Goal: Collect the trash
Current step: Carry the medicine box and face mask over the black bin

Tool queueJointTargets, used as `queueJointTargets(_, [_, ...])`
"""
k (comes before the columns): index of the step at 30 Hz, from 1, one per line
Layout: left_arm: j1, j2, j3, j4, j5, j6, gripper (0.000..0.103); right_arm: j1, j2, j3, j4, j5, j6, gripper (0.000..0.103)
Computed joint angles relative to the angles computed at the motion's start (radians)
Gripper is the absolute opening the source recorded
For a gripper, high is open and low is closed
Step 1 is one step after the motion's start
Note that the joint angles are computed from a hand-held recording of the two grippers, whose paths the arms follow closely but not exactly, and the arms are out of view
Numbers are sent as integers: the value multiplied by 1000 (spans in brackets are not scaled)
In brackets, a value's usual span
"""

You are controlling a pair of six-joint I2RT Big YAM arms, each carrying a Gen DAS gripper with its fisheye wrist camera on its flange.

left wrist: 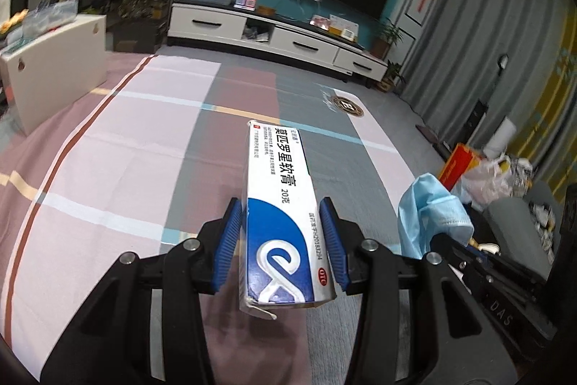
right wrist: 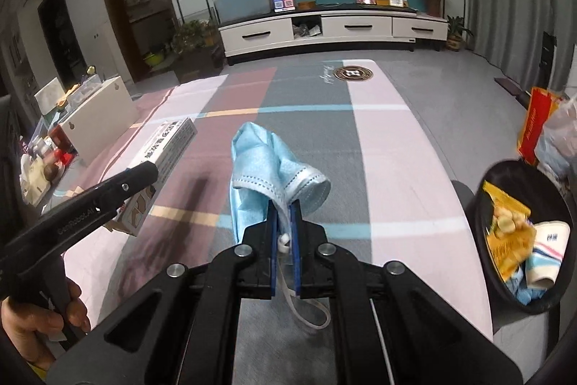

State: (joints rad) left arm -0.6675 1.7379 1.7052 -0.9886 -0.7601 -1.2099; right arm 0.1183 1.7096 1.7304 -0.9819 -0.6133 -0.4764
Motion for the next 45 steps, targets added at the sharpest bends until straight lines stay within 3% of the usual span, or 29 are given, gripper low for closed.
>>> queueJointTargets(5, [-25, 49, 77, -63, -13, 42, 46, -24, 1, 8, 20, -14, 0, 8])
queueJointTargets(17, [-61, 155, 248, -172, -38, 73, 46, -71, 24, 53, -21, -72, -20, 8])
queueJointTargets(31, [-73, 201, 350, -226, -40, 104, 46, -91, 43, 90, -46, -112, -4, 8])
queueJointTargets(45, [-93, 307, 555, -300, -55, 179, 46, -140, 61, 132, -50, -163, 40, 8])
